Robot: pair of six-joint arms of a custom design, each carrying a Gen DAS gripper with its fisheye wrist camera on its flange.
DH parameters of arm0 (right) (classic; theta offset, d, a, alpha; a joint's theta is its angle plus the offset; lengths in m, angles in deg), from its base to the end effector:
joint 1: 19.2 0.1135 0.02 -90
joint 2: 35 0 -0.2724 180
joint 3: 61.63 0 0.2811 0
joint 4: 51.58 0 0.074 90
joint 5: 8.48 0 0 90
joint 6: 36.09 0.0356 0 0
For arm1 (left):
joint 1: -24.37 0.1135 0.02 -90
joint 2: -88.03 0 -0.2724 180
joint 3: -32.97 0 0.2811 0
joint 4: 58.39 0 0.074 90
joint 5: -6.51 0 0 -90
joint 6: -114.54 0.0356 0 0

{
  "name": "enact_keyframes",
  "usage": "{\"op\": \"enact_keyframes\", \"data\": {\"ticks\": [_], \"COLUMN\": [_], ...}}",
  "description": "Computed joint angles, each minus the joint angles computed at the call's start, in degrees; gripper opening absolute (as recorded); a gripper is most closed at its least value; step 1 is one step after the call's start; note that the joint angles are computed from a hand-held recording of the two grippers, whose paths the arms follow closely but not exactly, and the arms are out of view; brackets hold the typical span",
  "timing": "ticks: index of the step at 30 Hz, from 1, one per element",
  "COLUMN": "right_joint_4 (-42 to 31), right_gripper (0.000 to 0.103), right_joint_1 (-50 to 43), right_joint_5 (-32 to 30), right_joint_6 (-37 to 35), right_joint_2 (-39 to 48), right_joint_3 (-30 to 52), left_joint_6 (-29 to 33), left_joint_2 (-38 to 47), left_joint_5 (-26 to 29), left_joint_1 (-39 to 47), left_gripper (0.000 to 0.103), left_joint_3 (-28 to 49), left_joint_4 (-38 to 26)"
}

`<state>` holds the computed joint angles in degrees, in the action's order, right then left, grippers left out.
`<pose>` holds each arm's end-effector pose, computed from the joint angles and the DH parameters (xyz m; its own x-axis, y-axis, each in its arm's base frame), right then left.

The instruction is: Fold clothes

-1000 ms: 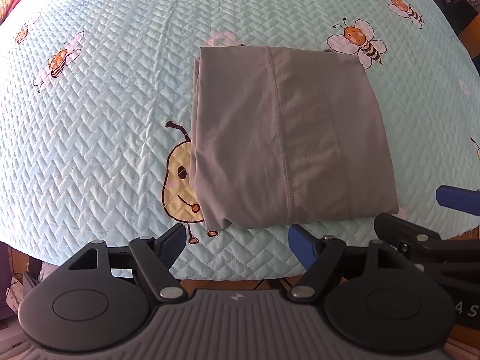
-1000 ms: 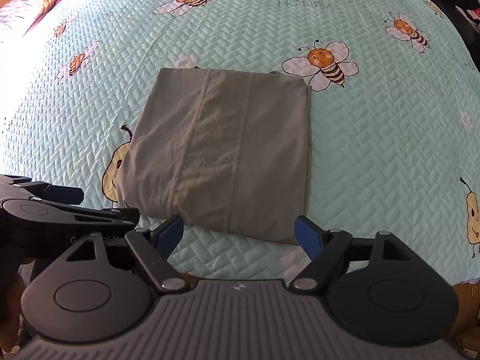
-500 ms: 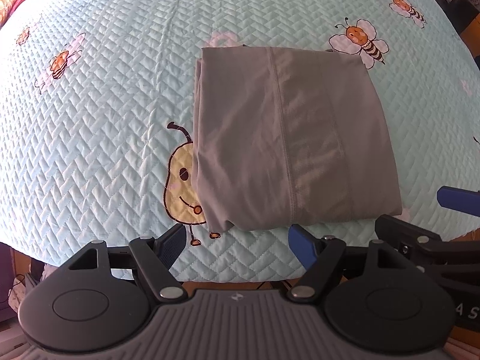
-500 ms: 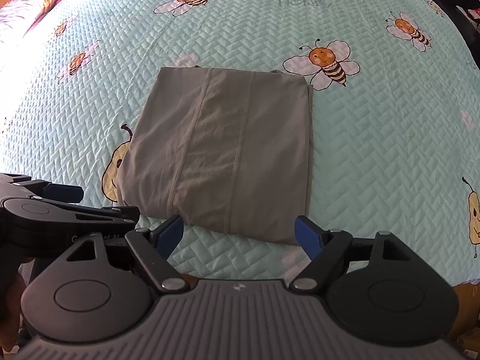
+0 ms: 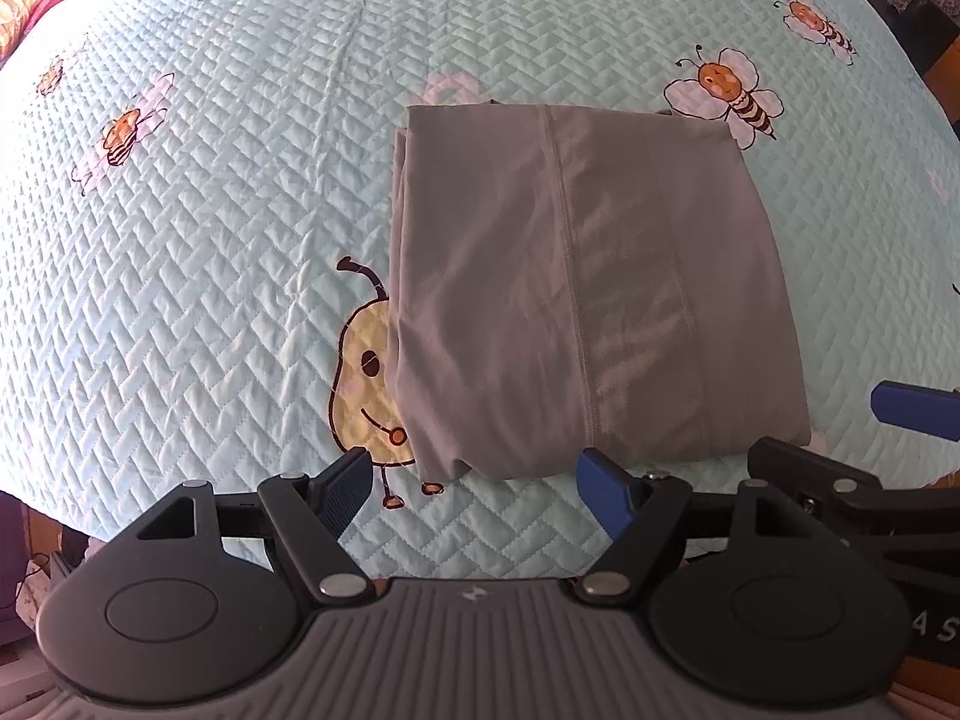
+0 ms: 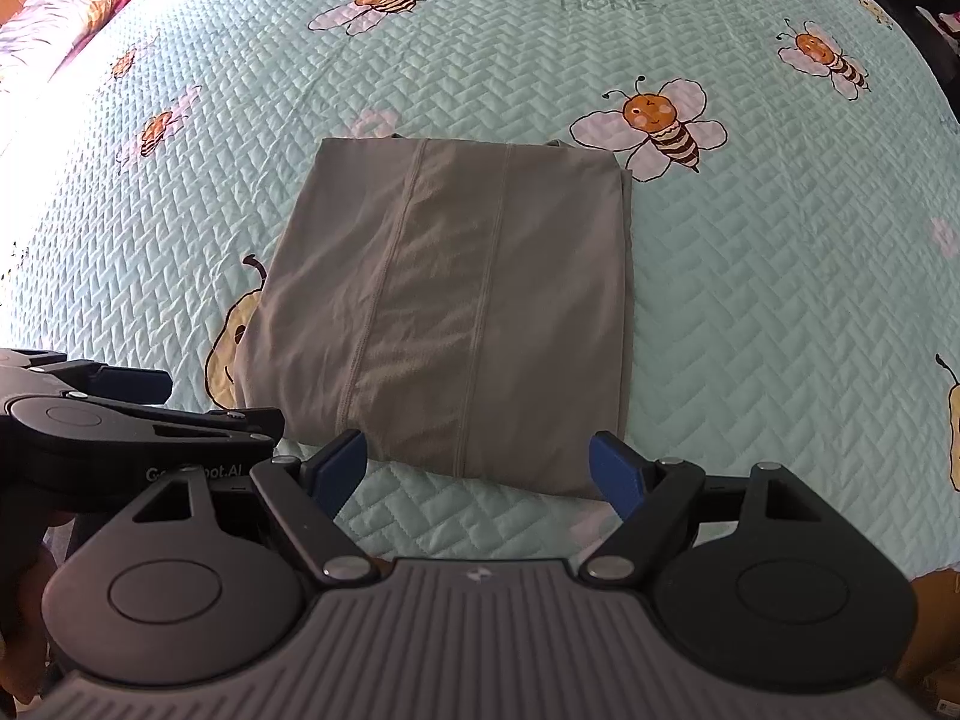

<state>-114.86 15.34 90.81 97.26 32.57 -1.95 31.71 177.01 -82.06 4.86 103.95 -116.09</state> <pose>0.1925 0.1255 0.2234 -0.9216 0.1881 -0.3396 0.1595 0.9810 0.1105 0.2915 -0.1042 0.1928 -0.8638 0.4384 -0.2481 0.4510 0.8925 0.0068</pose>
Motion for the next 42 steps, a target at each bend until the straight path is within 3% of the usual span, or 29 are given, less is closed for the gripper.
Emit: {"op": "enact_keyframes", "data": {"ticks": [20, 42], "right_joint_4": [0.61, 6.12], "right_gripper": [0.081, 0.081], "right_joint_1": [1.79, -3.11], "right_joint_5": [1.71, -2.81], "right_joint_6": [0.74, -2.26], "right_joint_2": [-0.30, 1.93], "right_joint_3": [-0.29, -2.95], "left_joint_6": [-0.15, -0.64], "left_joint_2": [-1.80, 4.18], "left_joint_5": [-1.14, 0.05], "left_joint_1": [-0.29, 1.36], "left_gripper": [0.078, 0.078], "left_joint_3": [-1.84, 0.00], "left_joint_4": [3.03, 6.38]}}
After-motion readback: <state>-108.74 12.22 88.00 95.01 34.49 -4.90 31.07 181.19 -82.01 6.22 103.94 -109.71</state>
